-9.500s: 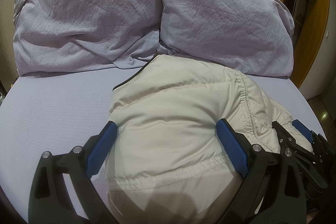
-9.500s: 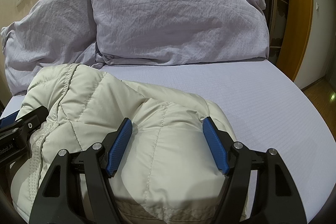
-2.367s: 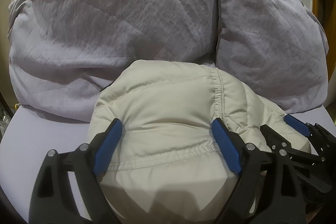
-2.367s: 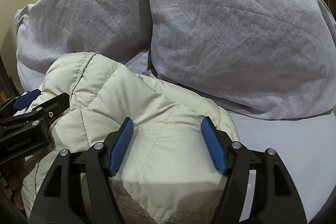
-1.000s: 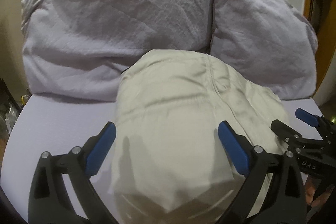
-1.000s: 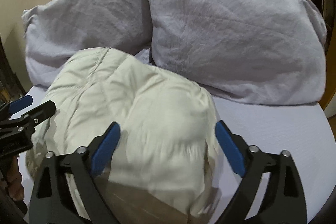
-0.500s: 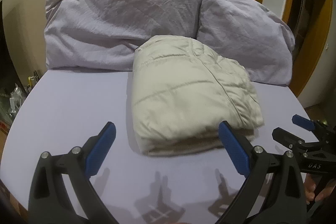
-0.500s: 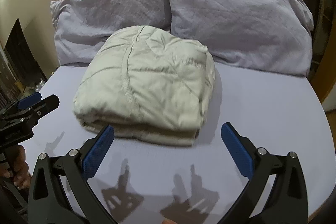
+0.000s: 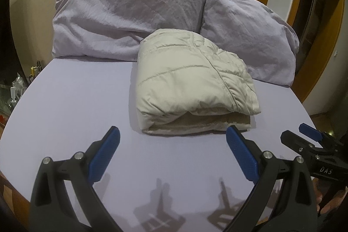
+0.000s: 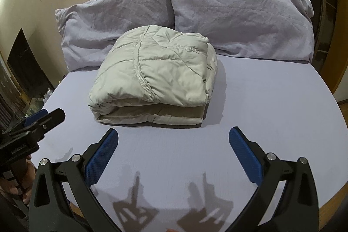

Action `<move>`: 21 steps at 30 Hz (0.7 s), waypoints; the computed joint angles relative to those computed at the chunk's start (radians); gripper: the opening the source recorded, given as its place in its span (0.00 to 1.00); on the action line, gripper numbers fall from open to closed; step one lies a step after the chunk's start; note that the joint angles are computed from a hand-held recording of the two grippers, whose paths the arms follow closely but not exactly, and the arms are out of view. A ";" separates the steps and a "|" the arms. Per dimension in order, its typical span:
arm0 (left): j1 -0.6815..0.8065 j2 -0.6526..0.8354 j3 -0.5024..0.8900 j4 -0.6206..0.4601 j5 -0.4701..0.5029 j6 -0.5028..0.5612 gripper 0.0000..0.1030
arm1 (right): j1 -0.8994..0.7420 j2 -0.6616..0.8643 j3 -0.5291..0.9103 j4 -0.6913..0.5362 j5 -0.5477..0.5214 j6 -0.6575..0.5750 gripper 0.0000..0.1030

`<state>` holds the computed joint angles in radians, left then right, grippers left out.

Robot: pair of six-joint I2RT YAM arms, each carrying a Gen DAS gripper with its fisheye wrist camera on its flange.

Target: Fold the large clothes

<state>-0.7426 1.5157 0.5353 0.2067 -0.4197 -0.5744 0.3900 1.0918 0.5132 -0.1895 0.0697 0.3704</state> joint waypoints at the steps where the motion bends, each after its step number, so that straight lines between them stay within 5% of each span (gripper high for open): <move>1: -0.004 -0.001 -0.003 -0.001 -0.001 -0.005 0.95 | 0.008 -0.008 -0.005 0.001 0.005 0.005 0.99; 21: -0.009 0.008 -0.012 0.002 0.000 -0.026 0.95 | 0.031 -0.007 -0.010 0.010 0.018 0.019 0.99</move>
